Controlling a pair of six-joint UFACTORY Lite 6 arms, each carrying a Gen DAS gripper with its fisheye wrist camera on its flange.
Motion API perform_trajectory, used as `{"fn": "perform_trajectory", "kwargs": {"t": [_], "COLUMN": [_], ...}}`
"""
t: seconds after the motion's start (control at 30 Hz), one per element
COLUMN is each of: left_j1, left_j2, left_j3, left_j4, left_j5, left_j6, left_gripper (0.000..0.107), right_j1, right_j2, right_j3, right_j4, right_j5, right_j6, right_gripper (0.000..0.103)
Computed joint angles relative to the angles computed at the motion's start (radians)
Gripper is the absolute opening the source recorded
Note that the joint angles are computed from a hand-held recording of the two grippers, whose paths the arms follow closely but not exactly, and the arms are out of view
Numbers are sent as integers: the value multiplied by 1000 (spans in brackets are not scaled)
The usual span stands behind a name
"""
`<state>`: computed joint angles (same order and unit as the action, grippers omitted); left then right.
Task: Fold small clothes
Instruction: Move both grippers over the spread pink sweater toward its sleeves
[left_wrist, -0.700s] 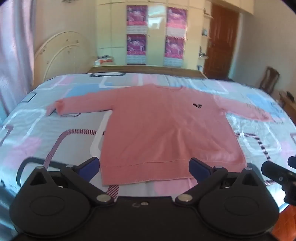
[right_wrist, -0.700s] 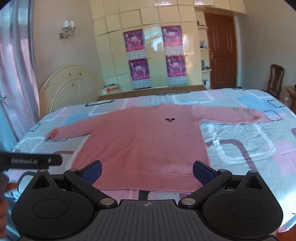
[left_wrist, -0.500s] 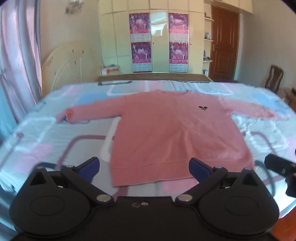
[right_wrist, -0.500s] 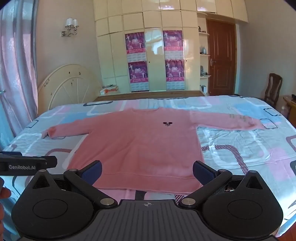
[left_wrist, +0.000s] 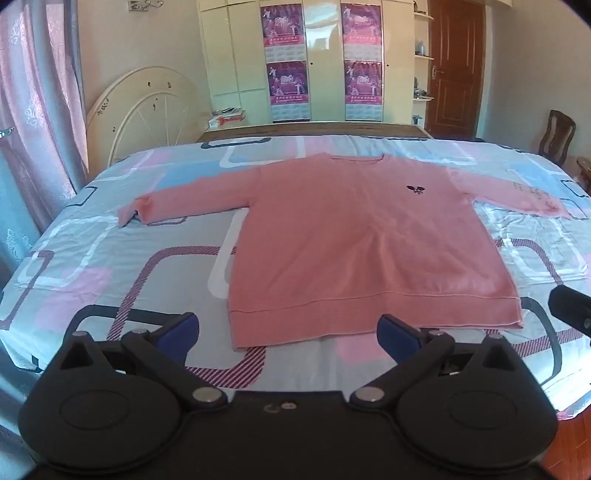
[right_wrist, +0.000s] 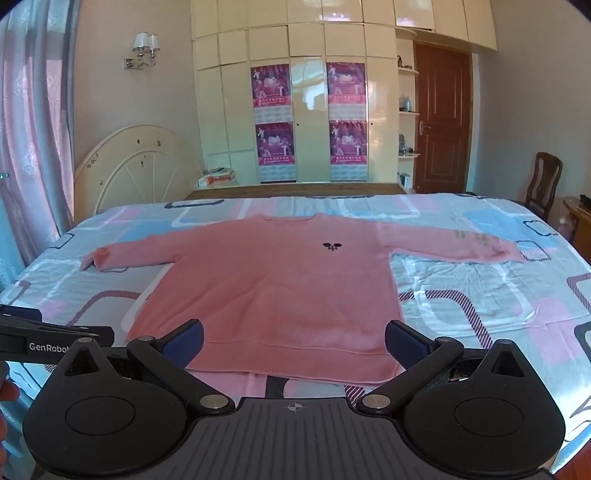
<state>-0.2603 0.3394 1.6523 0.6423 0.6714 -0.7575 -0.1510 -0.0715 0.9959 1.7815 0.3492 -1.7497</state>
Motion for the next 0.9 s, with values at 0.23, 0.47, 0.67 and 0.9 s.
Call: {"fn": "perform_trajectory", "kwargs": {"t": [0.23,0.47,0.67,0.9], "left_j1": [14,14,18,17], "left_j2": [37,55,61,76], "left_j3": [54,73,79,94], "left_j4": [-54,-65,-68,-69], "left_j5": [25,33,30,33], "left_j6": [44,54,62,60], "left_gripper": [102,102,102,102], "right_j1": [4,-5,7,9], "right_j2": [10,32,41,45], "right_j3": [6,28,38,43], "right_j4": [0,-23,-19,-26], "right_j5": [-3,4,-9,-14], "right_j6": [-5,5,7,11], "right_gripper": [103,103,103,103]}}
